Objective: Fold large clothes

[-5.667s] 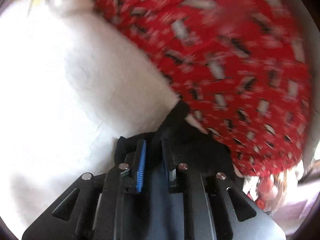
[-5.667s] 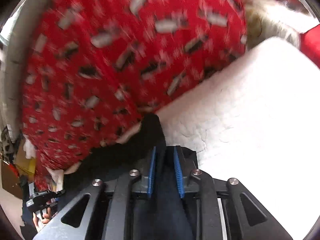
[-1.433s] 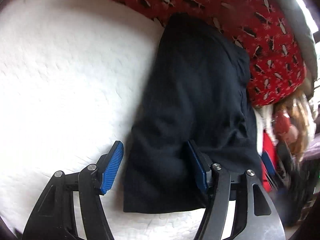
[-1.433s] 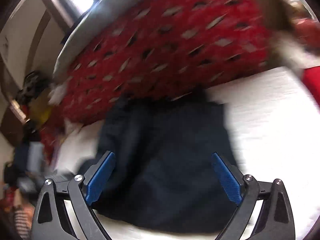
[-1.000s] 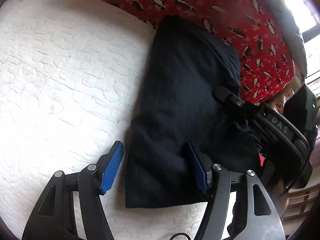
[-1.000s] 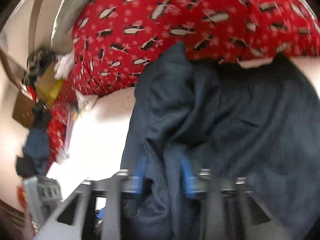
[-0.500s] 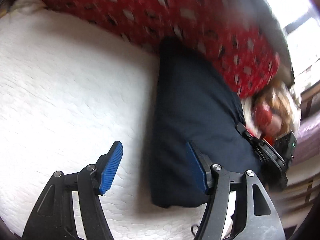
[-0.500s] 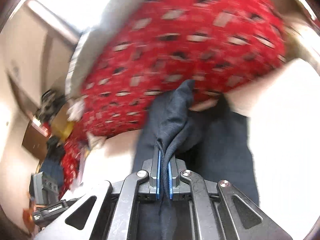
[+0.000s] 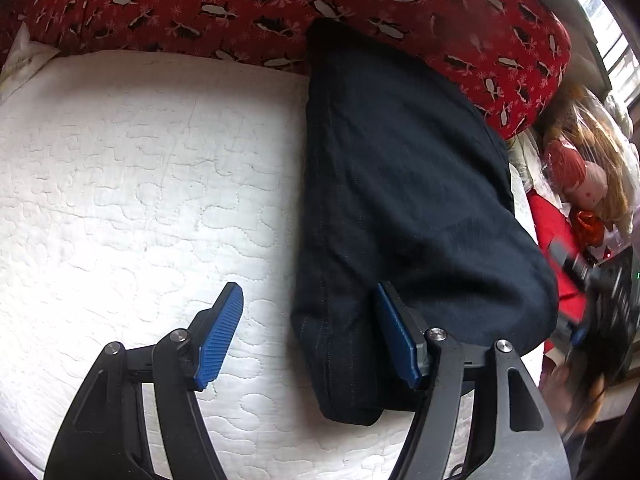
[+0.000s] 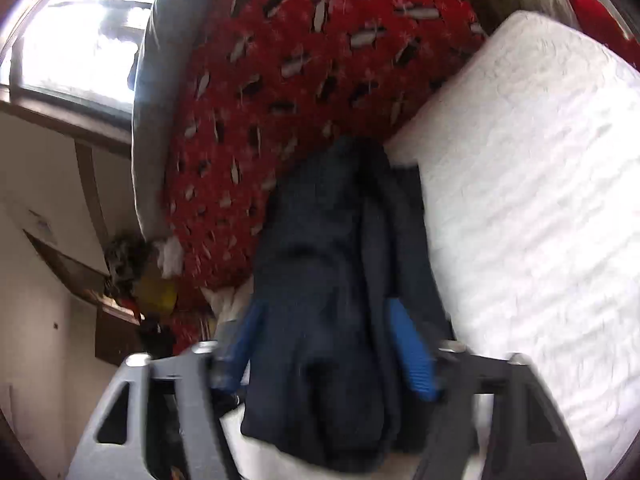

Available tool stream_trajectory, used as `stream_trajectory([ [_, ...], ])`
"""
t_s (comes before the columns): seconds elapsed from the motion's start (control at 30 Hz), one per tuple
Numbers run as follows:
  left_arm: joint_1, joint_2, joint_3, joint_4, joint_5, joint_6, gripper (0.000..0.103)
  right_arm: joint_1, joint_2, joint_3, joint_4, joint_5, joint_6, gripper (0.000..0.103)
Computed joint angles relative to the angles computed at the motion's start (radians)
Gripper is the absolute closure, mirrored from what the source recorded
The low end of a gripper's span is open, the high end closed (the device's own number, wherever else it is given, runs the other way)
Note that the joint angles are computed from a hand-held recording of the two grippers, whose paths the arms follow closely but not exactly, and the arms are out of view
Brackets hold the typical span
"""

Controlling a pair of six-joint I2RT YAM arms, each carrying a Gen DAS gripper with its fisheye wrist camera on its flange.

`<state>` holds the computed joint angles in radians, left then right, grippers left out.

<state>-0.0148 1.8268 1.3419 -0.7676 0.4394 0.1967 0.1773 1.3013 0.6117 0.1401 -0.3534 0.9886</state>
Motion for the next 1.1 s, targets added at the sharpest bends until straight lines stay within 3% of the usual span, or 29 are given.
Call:
stream_trajectory([
  [0.03, -0.001, 0.002, 0.007, -0.01, 0.005, -0.007, 0.036, 0.007, 0.006, 0.009, -0.019, -0.012, -0.016, 0.037],
  [0.07, 0.001, 0.004, 0.016, -0.025, 0.02, -0.009, 0.036, 0.033, 0.013, 0.029, -0.055, -0.022, -0.06, 0.075],
  [0.1, -0.005, 0.008, 0.024, -0.036, 0.032, -0.011, 0.036, 0.052, 0.005, 0.052, -0.103, 0.002, -0.114, 0.095],
  [0.17, -0.012, 0.006, 0.013, -0.046, 0.043, -0.005, 0.031, 0.101, -0.056, 0.047, -0.144, 0.126, -0.175, 0.095],
  [0.2, -0.019, 0.005, -0.002, -0.034, 0.035, -0.011, 0.024, 0.108, -0.072, 0.026, -0.14, 0.163, -0.171, 0.095],
  [0.33, -0.024, 0.023, 0.012, -0.057, 0.052, 0.003, 0.021, 0.096, 0.048, -0.029, -0.09, 0.17, -0.145, 0.095],
  [0.4, 0.011, 0.01, 0.035, -0.068, 0.1, 0.015, 0.021, 0.084, 0.013, -0.002, -0.155, 0.17, -0.15, 0.083],
  [0.43, 0.031, 0.007, 0.063, -0.057, 0.14, -0.005, 0.021, 0.073, -0.007, 0.027, -0.209, 0.186, -0.142, 0.064],
  [0.47, 0.041, 0.015, 0.094, -0.055, 0.163, -0.022, 0.021, 0.067, -0.046, 0.057, -0.262, 0.25, -0.123, 0.061],
  [0.6, 0.004, 0.127, 0.306, -0.069, 0.126, -0.13, 0.021, 0.041, -0.023, 0.206, -0.256, 0.322, -0.166, 0.061],
  [0.8, -0.073, 0.279, 0.446, -0.084, 0.022, -0.231, 0.021, 0.12, 0.33, 0.579, -0.265, 0.396, -0.297, 0.062],
  [0.87, -0.089, 0.325, 0.458, -0.105, 0.009, -0.224, 0.02, 0.166, 0.47, 0.71, -0.387, 0.478, -0.351, 0.068],
  [0.93, -0.085, 0.357, 0.452, -0.12, 0.053, -0.204, 0.02, 0.183, 0.643, 0.86, -0.586, 0.596, -0.413, 0.068],
  [1.03, -0.062, 0.369, 0.45, -0.135, 0.108, -0.195, 0.02, 0.16, 0.63, 0.773, -0.504, 0.588, -0.379, 0.067],
  [1.1, -0.044, 0.373, 0.475, -0.17, 0.123, -0.178, 0.02, 0.143, 0.611, 0.781, -0.542, 0.553, -0.381, 0.067],
])
